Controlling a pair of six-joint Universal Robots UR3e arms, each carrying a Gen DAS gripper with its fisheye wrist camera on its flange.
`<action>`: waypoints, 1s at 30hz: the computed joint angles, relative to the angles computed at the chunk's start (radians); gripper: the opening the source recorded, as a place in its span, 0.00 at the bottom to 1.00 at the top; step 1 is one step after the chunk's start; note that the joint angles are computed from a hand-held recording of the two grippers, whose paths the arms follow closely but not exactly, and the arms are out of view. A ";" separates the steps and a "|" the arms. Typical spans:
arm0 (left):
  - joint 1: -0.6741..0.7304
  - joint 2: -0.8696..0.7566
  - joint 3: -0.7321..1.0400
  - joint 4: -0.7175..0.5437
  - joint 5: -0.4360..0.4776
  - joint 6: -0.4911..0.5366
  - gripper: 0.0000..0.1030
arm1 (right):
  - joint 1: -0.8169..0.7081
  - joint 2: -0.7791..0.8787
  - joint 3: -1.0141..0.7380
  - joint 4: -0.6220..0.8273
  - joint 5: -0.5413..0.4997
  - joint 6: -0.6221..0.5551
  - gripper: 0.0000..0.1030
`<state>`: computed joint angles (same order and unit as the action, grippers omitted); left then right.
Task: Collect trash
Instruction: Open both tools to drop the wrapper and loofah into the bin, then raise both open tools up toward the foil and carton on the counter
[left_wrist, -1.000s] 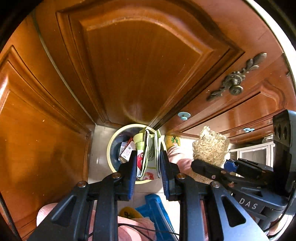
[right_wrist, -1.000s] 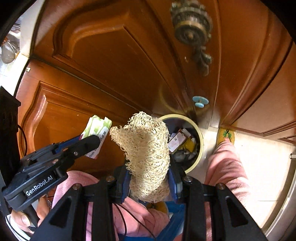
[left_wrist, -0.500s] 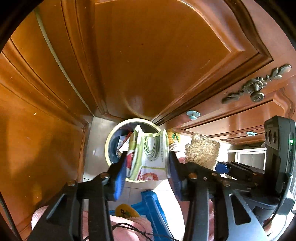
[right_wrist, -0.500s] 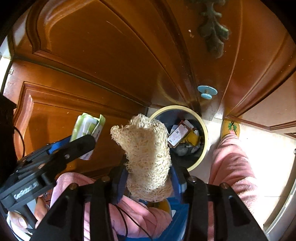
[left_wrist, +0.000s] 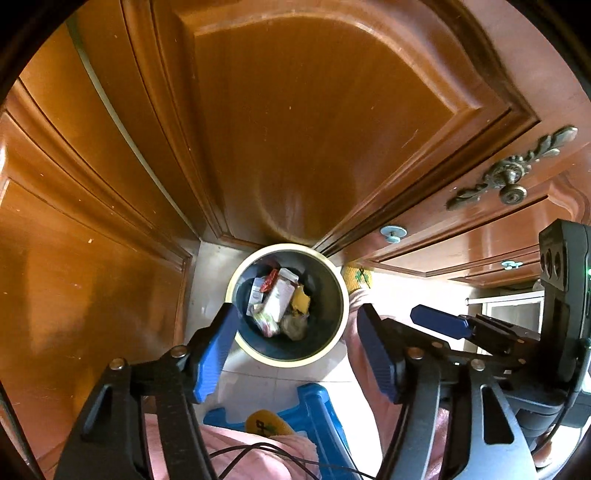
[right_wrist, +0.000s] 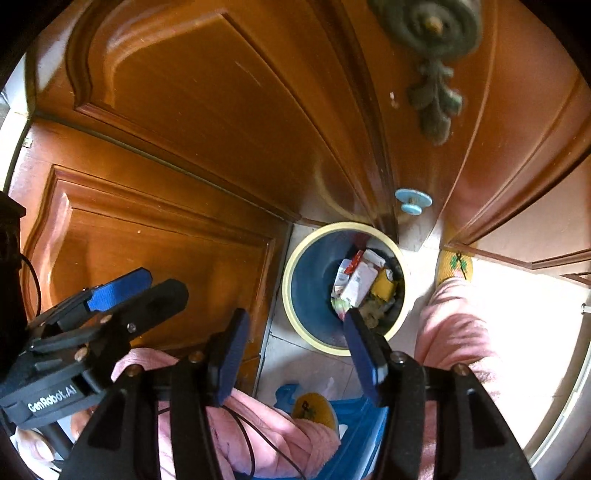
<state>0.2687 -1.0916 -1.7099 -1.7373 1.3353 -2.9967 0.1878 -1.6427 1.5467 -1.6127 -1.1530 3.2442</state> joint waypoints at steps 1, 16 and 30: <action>0.005 0.006 0.011 -0.012 -0.001 0.007 0.69 | -0.004 -0.003 -0.008 0.007 0.000 0.000 0.52; 0.109 0.053 0.347 -0.269 -0.079 0.106 0.75 | 0.007 -0.064 -0.253 0.152 -0.055 -0.003 0.52; 0.303 -0.283 1.324 -0.771 -0.276 0.261 0.81 | -0.008 0.167 -1.048 0.496 -0.103 -0.062 0.52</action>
<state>0.5716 -1.3748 -0.3859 -2.5087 1.0589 -2.7353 0.1803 -1.4756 0.4984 -1.1170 -1.2556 3.1820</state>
